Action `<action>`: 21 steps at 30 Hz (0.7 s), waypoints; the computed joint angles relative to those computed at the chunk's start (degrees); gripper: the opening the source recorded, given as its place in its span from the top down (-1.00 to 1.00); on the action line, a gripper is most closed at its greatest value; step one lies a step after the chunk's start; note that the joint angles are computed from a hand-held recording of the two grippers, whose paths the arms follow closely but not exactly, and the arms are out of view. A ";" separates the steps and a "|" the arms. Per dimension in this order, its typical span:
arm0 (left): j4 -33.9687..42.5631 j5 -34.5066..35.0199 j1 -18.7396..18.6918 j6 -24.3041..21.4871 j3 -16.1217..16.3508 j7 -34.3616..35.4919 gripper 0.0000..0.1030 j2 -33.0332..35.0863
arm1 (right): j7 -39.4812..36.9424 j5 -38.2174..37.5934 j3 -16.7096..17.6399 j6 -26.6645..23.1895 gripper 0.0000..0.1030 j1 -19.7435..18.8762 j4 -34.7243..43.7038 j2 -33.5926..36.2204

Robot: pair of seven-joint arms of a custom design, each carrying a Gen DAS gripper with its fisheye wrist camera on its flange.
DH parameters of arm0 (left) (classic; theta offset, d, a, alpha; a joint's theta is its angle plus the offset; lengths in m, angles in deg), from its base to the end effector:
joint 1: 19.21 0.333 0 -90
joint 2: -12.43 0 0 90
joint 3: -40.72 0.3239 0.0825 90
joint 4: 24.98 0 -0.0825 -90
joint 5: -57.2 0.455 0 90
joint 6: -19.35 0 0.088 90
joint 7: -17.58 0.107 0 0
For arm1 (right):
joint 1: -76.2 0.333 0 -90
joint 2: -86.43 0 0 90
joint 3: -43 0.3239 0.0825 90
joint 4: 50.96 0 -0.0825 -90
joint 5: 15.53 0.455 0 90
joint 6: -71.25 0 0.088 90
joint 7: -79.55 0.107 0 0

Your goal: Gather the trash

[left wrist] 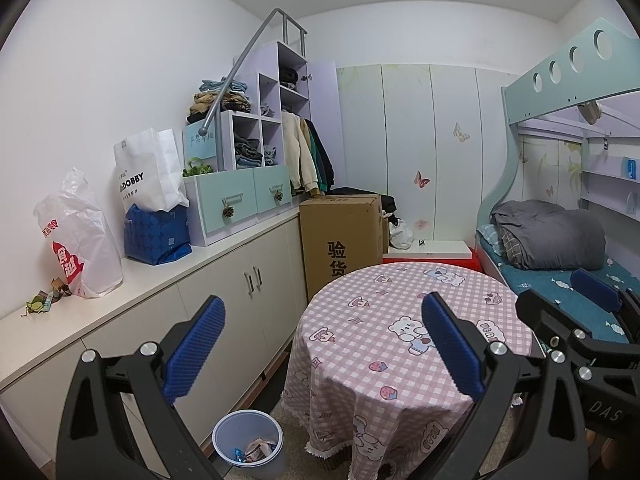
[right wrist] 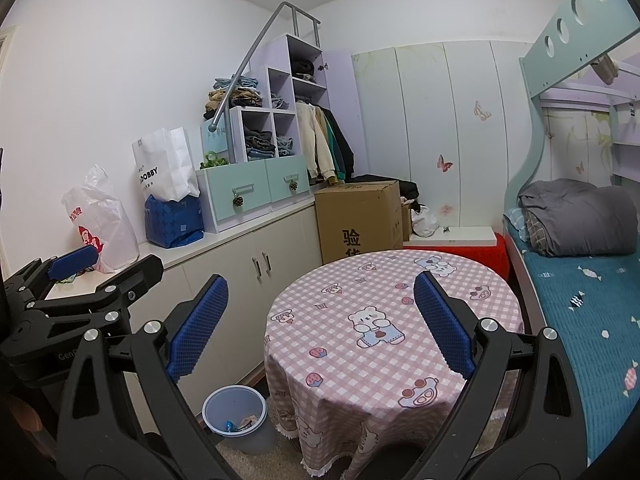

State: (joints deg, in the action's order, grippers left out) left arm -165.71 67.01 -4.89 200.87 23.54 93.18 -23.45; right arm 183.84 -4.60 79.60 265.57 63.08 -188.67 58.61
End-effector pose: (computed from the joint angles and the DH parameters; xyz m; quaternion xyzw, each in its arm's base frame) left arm 0.4694 -0.0692 0.6490 -0.5436 0.5735 -0.4012 0.4633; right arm 0.4660 0.2326 0.6080 -0.5695 0.5079 -0.3587 0.5376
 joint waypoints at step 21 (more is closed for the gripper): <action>-0.19 -0.21 -0.46 0.21 0.57 0.82 -0.88 0.29 | 0.00 -0.05 0.02 -0.20 -0.79 -0.08 0.19 0.15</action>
